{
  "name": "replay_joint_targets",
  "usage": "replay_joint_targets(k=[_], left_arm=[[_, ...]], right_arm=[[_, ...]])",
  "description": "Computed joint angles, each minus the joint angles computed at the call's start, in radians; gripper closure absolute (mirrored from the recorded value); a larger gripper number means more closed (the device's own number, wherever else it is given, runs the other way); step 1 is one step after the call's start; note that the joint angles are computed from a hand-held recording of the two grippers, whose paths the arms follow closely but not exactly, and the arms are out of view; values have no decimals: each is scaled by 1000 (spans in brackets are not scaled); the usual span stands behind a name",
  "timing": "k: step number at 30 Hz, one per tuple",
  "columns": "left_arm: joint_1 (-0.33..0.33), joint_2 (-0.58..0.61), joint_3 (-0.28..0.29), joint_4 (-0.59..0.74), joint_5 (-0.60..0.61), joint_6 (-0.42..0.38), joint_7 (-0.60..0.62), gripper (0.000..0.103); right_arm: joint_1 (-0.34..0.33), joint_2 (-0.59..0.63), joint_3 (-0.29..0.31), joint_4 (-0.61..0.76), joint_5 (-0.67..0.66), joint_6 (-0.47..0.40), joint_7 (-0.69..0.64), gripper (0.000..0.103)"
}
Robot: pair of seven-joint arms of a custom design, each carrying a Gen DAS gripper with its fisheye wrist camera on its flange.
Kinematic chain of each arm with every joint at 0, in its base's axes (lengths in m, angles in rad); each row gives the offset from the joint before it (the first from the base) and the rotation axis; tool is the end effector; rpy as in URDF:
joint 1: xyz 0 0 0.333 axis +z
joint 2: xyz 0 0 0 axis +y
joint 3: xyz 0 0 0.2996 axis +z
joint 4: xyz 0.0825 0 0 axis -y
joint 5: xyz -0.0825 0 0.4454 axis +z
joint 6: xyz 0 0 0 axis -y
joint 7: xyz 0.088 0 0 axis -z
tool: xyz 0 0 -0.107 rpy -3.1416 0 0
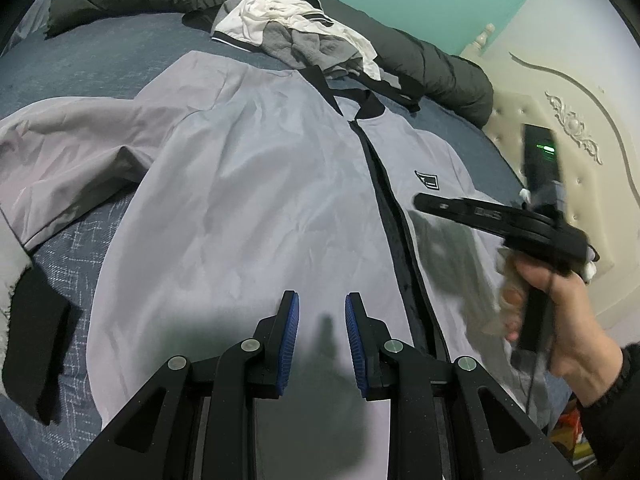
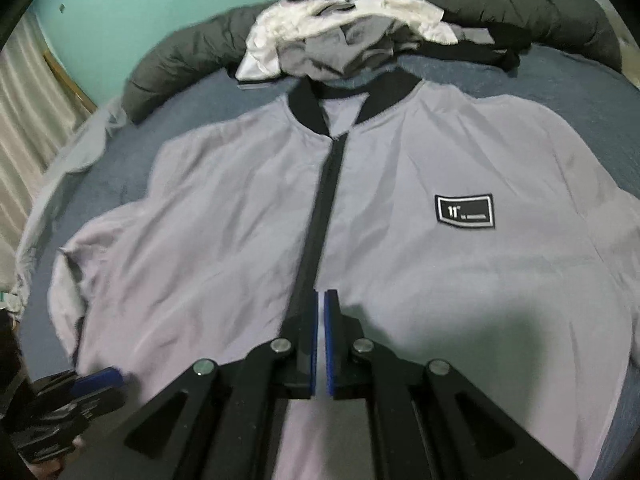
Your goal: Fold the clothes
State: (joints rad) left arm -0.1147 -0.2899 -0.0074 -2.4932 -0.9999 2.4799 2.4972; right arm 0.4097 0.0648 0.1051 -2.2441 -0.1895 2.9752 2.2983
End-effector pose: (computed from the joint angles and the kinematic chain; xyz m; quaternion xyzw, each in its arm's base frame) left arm 0.5109 -0.0595 0.3667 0.5472 -0.7538 0.3635 0.0157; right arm 0.5344 0.3169 0.3576 -0.6546 0.6808 -0.0949 0.3147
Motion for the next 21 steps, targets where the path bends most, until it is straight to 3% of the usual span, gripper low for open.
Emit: replay_joint_targets(k=[3, 9, 12, 15, 19, 21], left_arm=[[1, -19, 1, -14, 7, 0, 4, 77], [-3, -65, 9, -55, 31, 13, -4, 77], [-4, -90, 19, -78, 46, 22, -12, 59], [7, -114, 29, -98, 85, 27, -37, 58], [36, -147, 41, -117, 152, 52, -103, 55], [54, -152, 42, -115, 207, 69, -139, 53]], right_arm=[[3, -91, 11, -111, -28, 83, 85, 101], [-63, -200, 100, -237, -108, 152, 262, 101], [-133, -257, 187, -306, -119, 187, 340, 101], [-182, -303, 257, -363, -94, 222, 371, 101], [-118, -289, 212, -372, -18, 257, 316, 100], [-191, -294, 295, -371, -10, 274, 313, 100]])
